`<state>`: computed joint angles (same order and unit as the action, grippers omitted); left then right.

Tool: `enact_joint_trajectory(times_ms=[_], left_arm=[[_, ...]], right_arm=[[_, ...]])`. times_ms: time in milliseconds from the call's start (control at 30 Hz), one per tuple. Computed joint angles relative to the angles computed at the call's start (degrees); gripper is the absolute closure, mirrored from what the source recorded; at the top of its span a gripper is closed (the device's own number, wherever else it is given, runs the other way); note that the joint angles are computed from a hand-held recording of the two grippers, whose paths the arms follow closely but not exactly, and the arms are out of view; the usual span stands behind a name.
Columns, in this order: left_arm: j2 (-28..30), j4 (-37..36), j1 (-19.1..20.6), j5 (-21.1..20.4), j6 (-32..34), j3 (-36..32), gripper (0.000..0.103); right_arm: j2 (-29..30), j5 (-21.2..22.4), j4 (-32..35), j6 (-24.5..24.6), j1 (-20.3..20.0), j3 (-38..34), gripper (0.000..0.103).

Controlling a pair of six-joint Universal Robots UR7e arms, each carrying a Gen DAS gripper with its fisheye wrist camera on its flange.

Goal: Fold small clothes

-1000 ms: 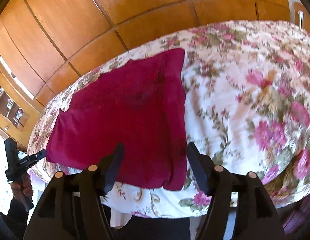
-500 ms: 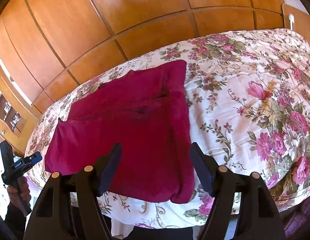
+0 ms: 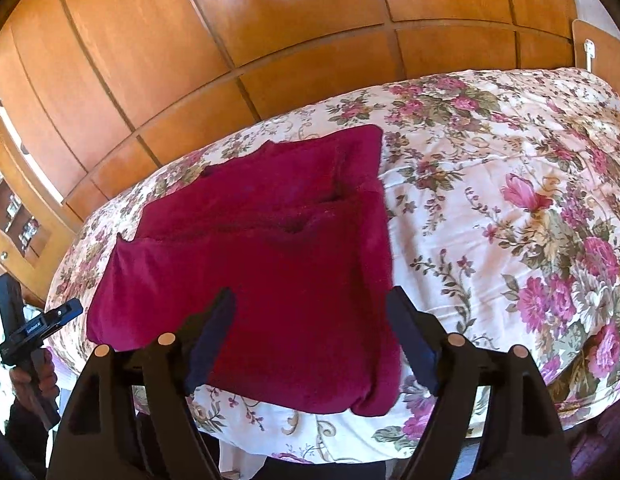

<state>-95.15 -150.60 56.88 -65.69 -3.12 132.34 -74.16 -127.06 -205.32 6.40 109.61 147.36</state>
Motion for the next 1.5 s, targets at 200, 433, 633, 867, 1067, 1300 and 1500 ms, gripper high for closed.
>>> enact_joint_trajectory(times_ms=[200, 433, 633, 867, 1067, 1300, 1500], left_arm=[[-0.8, -4.3, 1.2, -1.9, 0.2, 0.5, 0.042], [-4.6, -4.6, 3.6, -1.9, 2.2, 1.5, 0.042], [-3.8, -4.3, 6.0, -2.9, 3.4, 0.1, 0.042], [1.4, -5.9, 5.7, -4.1, 4.1, -2.4, 0.042], [8.8, -5.2, 7.3, -6.6, 3.1, -7.3, 0.042], [14.4, -3.5, 7.1, -8.7, 4.1, -11.2, 0.042], [16.8, -1.8, 6.8, -8.3, 5.8, -12.3, 0.081]], right_arm=[[4.6, 5.3, 4.4, 0.6, 2.6, -6.3, 0.024], [16.5, 8.7, 11.2, -6.8, 10.0, -19.0, 0.017], [14.7, 5.2, 11.5, -4.3, 8.8, -17.1, 0.017], [5.5, -3.7, 7.8, -2.7, 2.9, -11.4, 0.018], [1.9, -6.0, 8.9, -2.1, -4.1, -9.6, 0.028], [4.3, -4.1, 11.0, -5.3, -6.6, -10.5, 0.082], [3.8, -6.6, 10.2, -8.4, -3.7, -10.4, 0.096]])
